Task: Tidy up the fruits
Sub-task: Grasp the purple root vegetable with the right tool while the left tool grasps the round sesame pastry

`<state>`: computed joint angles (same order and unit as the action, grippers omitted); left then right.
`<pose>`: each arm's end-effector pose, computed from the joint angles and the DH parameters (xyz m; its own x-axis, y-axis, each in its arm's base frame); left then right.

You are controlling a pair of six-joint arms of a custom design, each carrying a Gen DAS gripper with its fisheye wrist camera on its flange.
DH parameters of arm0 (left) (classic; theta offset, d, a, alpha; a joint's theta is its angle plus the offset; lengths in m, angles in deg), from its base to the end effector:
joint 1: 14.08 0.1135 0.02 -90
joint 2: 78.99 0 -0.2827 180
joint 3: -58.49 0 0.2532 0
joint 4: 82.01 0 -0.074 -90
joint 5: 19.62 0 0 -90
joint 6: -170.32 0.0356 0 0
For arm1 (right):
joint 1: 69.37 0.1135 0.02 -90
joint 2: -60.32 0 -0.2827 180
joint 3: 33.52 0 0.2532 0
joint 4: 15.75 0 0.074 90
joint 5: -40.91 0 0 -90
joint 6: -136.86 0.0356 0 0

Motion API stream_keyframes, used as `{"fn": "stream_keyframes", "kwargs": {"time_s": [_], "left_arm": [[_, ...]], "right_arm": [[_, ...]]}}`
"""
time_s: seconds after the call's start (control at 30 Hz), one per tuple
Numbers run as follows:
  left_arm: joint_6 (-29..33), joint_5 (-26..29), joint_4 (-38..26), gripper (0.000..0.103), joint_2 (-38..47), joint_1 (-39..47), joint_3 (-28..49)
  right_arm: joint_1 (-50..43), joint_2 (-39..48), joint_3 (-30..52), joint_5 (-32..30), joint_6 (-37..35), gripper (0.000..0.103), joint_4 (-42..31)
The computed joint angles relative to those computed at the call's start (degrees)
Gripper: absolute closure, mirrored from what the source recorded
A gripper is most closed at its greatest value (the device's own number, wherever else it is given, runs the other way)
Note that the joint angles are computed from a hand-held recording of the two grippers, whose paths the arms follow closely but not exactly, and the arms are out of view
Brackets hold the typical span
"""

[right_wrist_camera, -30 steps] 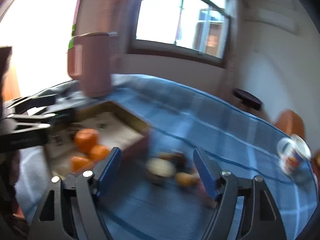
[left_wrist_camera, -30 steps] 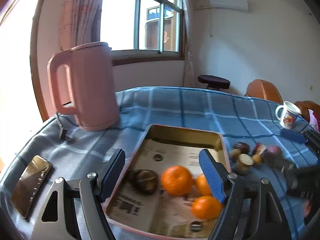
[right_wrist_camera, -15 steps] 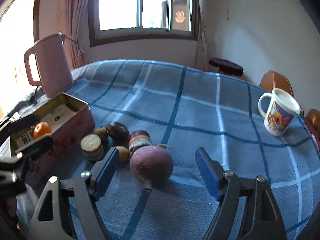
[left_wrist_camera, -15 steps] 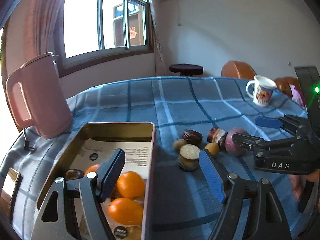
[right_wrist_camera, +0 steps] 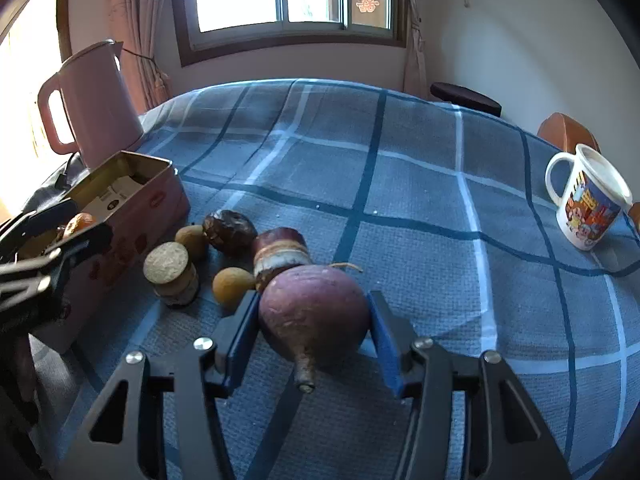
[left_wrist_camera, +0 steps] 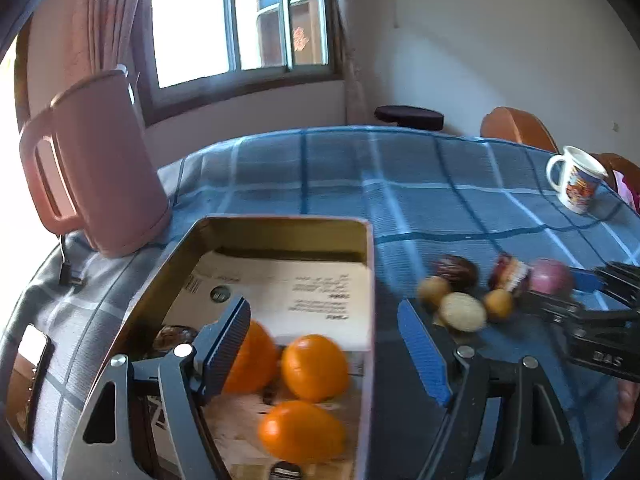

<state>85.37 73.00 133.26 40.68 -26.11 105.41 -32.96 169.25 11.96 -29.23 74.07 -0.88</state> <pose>0.3146 -0.0687 0.0507 -0.5714 0.2117 -0.7929 0.2951 0.9545 0.0421 0.2454 0.1660 0.0738 -0.7093 0.0113 -0.7048 -0.0597 0.9953 0.0759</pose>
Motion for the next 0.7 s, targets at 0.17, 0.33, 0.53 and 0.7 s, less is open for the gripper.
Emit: {"fn": "stream_keyframes", "kwargs": {"time_s": [0.17, 0.33, 0.53, 0.7], "left_arm": [[-0.9, 1.1, 3.3, 0.025, -0.3, 1.1, -1.8], [0.6, 0.7, 6.1, 0.025, -2.5, -4.1, -5.1], [3.9, -2.1, 0.6, 0.025, -1.2, -11.2, -1.9], [4.4, -1.5, -7.1, 0.026, 0.6, -12.7, 3.1]], "right_arm": [[0.0, -1.5, -1.7, 3.7, 2.7, 0.047, -0.3], [-2.3, -2.8, -4.9, 2.2, 4.3, 0.047, 2.9], [-1.4, -3.1, -5.0, 3.8, 4.1, 0.047, 3.1], [-1.2, -3.2, -5.7, 4.2, 4.0, 0.047, 4.7]]}}
